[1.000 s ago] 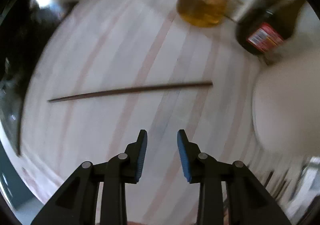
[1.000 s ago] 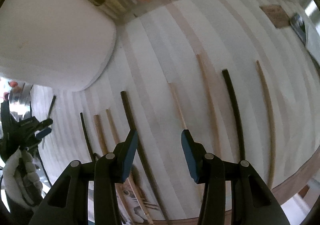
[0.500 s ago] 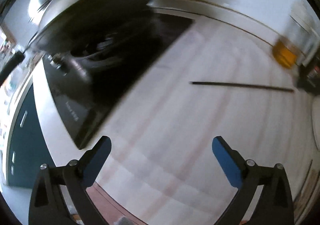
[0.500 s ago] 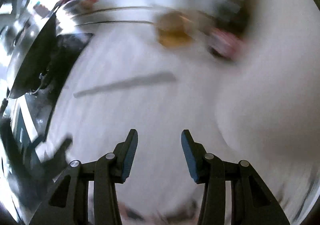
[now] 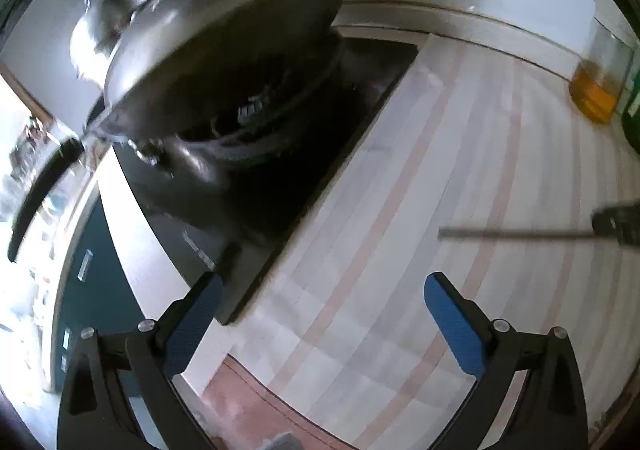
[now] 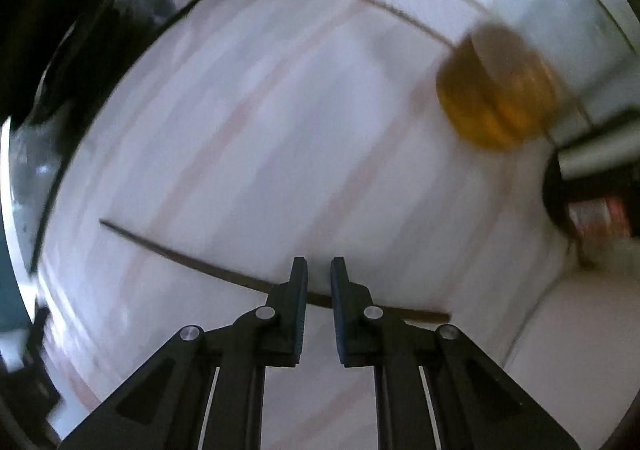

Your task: Organize utensils

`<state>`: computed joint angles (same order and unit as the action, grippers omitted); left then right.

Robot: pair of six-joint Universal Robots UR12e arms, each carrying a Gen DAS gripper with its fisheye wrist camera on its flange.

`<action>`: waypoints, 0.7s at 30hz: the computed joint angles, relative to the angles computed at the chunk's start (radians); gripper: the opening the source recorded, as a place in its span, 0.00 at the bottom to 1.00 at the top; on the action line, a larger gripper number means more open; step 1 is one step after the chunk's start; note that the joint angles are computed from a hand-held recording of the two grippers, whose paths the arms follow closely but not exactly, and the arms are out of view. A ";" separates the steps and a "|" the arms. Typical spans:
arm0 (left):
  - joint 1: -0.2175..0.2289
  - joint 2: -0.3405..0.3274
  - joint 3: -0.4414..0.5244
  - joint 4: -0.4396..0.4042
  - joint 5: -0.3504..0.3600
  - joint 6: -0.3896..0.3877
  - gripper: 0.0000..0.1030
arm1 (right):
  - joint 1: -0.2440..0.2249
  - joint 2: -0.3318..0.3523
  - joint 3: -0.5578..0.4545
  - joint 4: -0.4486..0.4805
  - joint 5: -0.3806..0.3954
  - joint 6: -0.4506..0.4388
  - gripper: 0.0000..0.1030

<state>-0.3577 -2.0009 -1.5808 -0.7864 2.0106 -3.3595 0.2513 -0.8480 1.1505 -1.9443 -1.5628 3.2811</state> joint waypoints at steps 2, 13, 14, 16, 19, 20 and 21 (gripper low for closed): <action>-0.009 0.002 0.001 -0.002 -0.007 0.021 1.00 | 0.000 -0.034 0.058 -0.026 0.008 0.018 0.12; 0.004 0.027 0.019 -0.269 -0.339 -0.127 1.00 | -0.008 -0.224 0.341 -0.146 0.148 0.174 0.12; 0.012 0.023 0.024 -0.296 -0.401 -0.158 1.00 | -0.012 -0.245 0.368 -0.170 0.143 0.190 0.12; 0.023 0.012 0.031 -0.319 -0.498 -0.230 0.99 | -0.023 -0.302 0.432 -0.223 0.134 0.251 0.13; 0.023 -0.010 0.045 -0.328 -0.559 -0.296 0.97 | -0.054 -0.384 0.535 -0.295 0.131 0.348 0.15; 0.016 -0.020 0.056 -0.339 -0.558 -0.305 0.94 | -0.069 -0.412 0.576 -0.315 0.131 0.364 0.15; 0.009 -0.029 0.067 -0.351 -0.548 -0.310 0.78 | -0.081 -0.439 0.612 -0.331 0.129 0.398 0.15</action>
<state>-0.3485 -2.0300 -1.5140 -1.1369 1.4626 -3.6690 0.1699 -1.2870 1.7630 -2.2757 -1.4336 3.6794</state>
